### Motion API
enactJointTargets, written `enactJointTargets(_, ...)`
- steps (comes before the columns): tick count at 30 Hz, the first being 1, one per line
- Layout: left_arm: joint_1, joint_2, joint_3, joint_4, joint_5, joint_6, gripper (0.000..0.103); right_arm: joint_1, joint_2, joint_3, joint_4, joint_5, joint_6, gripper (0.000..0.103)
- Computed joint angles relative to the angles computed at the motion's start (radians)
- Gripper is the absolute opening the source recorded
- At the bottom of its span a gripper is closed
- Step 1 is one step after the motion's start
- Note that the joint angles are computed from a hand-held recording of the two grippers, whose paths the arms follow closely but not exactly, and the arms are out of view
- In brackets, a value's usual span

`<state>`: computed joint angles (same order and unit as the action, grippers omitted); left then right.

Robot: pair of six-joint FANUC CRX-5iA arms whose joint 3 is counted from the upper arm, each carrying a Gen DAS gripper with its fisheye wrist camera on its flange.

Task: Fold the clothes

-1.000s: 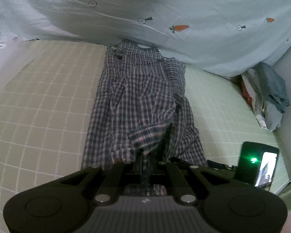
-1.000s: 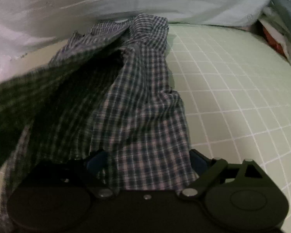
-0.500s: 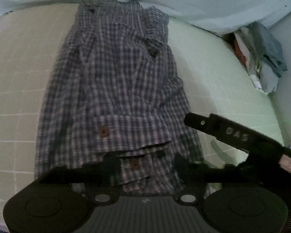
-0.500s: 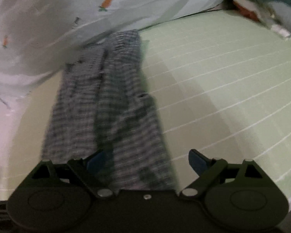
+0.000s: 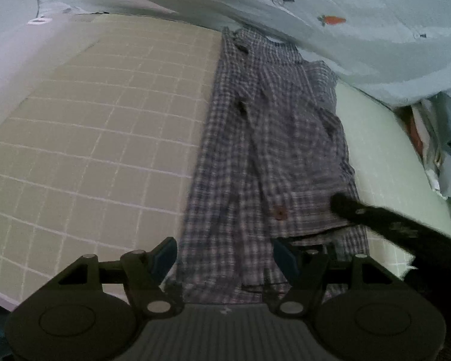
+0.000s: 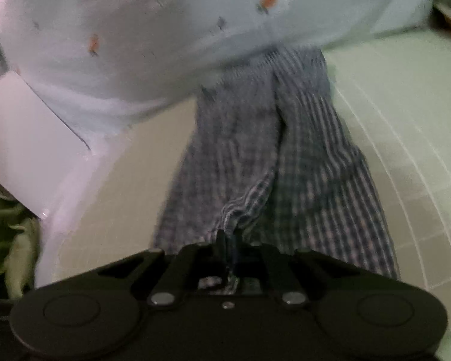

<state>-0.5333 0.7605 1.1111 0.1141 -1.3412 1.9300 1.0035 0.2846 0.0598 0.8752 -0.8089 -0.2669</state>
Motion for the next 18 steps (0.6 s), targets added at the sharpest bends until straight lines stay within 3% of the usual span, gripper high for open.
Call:
enactJointTargets(4, 0.018, -0.057, -0.106, 0.022, 0.059, -0.061, 0.072, 0.037, -0.062, -0.083, 0.241, -0.024, -0.241, 0.003)
enactJointTargets(6, 0.027, -0.074, -0.144, 0.04, 0.075, -0.094, 0.072, 0.07, -0.081, -0.104, 0.274, -0.094, -0.305, 0.003)
enactJointTargets(10, 0.037, -0.075, -0.17, 0.059, 0.062, -0.132, 0.072, 0.117, -0.05, -0.047, 0.005, -0.252, -0.235, 0.003)
enactJointTargets(12, 0.035, -0.069, -0.164, 0.053, 0.041, -0.146, 0.072, 0.13, -0.047, -0.049, -0.058, -0.29, -0.292, 0.006)
enactJointTargets(14, 0.034, -0.065, -0.159, 0.047, 0.019, -0.166, 0.074, 0.148, -0.03, -0.014, -0.074, -0.357, -0.269, 0.015)
enactJointTargets(15, 0.033, -0.065, -0.16, 0.046, 0.009, -0.174, 0.074, 0.153, -0.021, 0.0, -0.073, -0.381, -0.253, 0.027)
enactJointTargets(16, 0.033, -0.06, -0.154, 0.05, -0.002, -0.18, 0.074, 0.157, -0.012, 0.014, -0.074, -0.403, -0.24, 0.045)
enactJointTargets(18, 0.032, -0.042, -0.132, 0.06, -0.03, -0.192, 0.074, 0.161, -0.004, 0.031, -0.085, -0.435, -0.228, 0.057)
